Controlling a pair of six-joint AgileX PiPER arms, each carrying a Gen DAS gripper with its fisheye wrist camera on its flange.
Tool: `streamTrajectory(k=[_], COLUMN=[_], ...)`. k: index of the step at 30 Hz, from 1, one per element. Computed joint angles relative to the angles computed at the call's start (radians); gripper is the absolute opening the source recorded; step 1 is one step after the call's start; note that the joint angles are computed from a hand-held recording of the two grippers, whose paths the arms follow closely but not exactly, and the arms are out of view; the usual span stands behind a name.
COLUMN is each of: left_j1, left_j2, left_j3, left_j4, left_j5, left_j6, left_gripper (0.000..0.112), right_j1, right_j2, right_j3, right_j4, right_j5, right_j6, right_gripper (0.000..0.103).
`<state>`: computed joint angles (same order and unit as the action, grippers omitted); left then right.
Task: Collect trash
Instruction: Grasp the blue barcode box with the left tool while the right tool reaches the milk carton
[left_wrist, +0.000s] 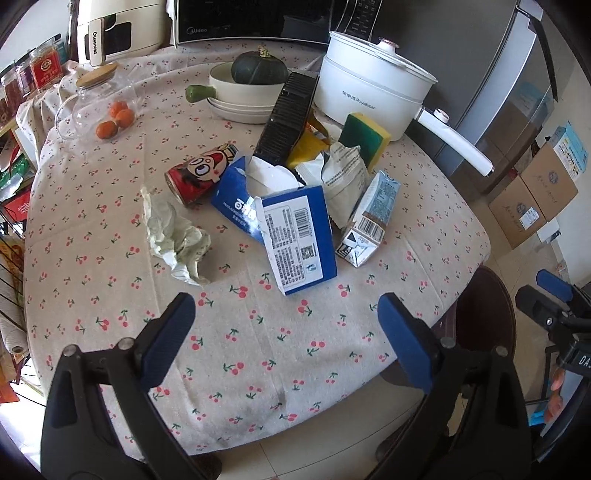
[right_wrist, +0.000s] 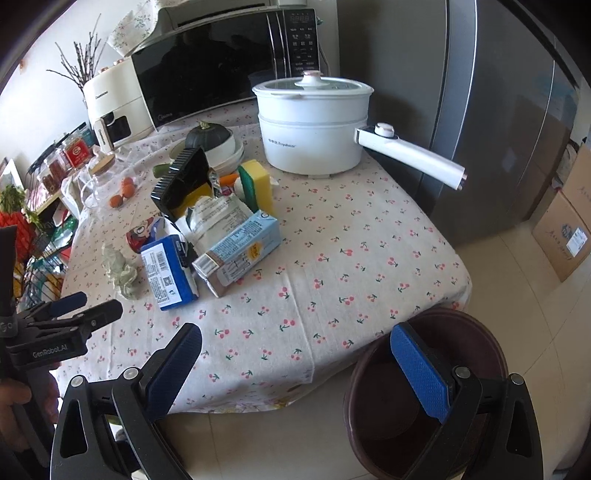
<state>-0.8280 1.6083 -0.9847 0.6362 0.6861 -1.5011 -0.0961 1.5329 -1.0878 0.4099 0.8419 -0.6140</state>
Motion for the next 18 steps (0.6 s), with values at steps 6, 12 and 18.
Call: streamTrajectory(k=[6,12,18], left_j1=[0.070,0.119,0.184], left_j2=[0.169,0.250,0.286], left_j3=[-0.093,-0.152,-0.150], left_j4=[0.094,0.138,0.047], left_j5=[-0.074,-0.067,-0.190], left_j6=[-0.111,-0.209,-0.176], left_gripper=[0.087,0.086,0.070], right_j1=[0.007,0.014,0.008], right_j2=[0.126,0.183,0.206], right_j3=[-0.099,-0.154,-0.174], right_j4=[0.001,-0.058,-0.060], right_j5=[0.032,-0.006,0.008], right_j6=[0.039,0.085,0.114], right_gripper=[0.103,0.103,0.103])
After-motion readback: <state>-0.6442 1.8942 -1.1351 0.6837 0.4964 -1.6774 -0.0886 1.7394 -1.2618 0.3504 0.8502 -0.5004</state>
